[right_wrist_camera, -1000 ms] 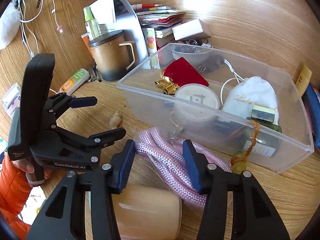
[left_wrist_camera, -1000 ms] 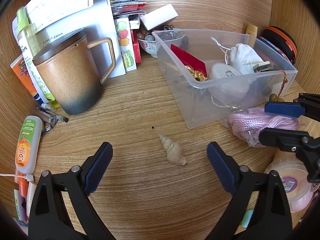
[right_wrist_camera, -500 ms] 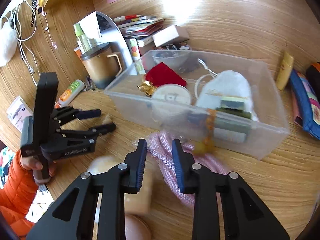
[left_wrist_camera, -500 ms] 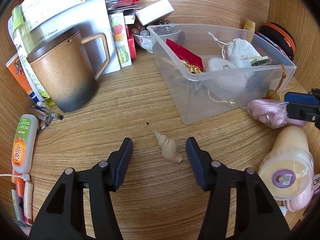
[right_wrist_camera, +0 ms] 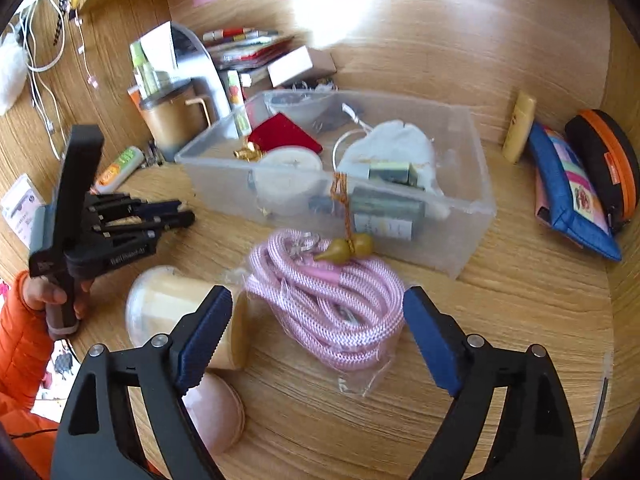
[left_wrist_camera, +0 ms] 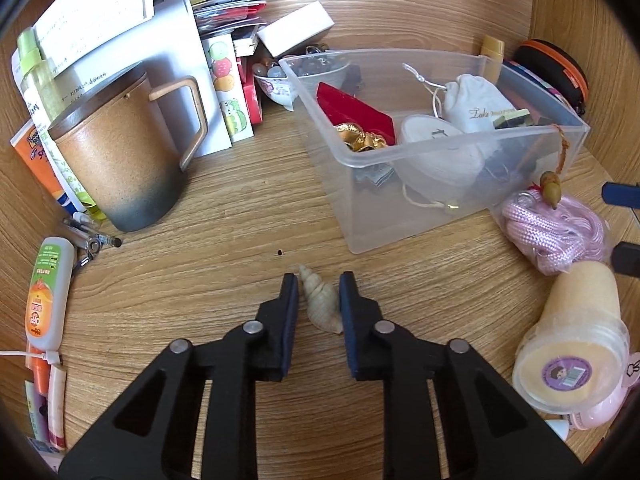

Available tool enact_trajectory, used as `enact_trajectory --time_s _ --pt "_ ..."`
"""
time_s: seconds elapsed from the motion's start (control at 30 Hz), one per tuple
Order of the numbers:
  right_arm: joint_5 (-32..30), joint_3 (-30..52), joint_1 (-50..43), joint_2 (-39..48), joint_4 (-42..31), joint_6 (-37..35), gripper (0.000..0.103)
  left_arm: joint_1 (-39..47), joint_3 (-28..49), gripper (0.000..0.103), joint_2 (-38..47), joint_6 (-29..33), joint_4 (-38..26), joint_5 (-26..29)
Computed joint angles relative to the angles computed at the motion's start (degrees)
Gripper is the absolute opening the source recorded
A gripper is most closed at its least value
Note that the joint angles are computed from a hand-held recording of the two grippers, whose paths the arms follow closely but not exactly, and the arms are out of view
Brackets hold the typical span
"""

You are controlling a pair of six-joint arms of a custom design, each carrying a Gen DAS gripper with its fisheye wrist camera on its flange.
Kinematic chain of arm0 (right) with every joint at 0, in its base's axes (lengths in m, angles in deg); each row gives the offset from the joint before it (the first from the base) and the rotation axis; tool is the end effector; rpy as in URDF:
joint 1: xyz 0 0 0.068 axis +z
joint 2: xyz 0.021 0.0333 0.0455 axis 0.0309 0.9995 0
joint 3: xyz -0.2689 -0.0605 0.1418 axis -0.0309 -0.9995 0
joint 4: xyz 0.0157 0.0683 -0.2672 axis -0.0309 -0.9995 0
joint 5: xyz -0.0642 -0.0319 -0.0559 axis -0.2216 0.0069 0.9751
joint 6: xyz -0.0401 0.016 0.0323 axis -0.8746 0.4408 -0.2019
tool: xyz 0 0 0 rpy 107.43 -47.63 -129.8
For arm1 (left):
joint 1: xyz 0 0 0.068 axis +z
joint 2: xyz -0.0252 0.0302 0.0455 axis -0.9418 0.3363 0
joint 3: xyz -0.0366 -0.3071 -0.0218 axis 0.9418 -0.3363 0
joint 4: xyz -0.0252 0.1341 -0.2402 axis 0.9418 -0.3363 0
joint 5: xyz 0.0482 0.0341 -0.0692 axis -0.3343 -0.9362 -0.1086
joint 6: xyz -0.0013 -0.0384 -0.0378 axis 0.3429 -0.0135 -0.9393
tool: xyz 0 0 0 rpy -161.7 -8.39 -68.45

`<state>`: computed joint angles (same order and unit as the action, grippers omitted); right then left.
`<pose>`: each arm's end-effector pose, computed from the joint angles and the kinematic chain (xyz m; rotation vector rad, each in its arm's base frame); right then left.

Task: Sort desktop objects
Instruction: 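Grasp the seashell with the left tool while the right tool grasps the pink rope bag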

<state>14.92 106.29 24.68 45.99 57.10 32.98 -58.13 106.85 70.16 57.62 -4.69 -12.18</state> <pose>0.2241 0.1012 0.2001 -0.6167 2.3779 0.3588 0.1991 0.0387 0.1816 0.0904 2.4641 0.0484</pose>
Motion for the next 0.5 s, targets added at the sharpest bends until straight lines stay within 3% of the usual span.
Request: enact_trajectory --time_s 0.43,0.5 --pt "-9.3 4.1 -7.1 12.0 -0.3 3.3 0.086 -4.9 -0.8 0.016 -6.1 -1.3 -1.9 -2.8" --pt "-8.7 3.3 -6.7 12.4 1.5 3.1 0.094 -5.3 -0.5 0.016 -6.3 -1.4 -2.1 -2.5"
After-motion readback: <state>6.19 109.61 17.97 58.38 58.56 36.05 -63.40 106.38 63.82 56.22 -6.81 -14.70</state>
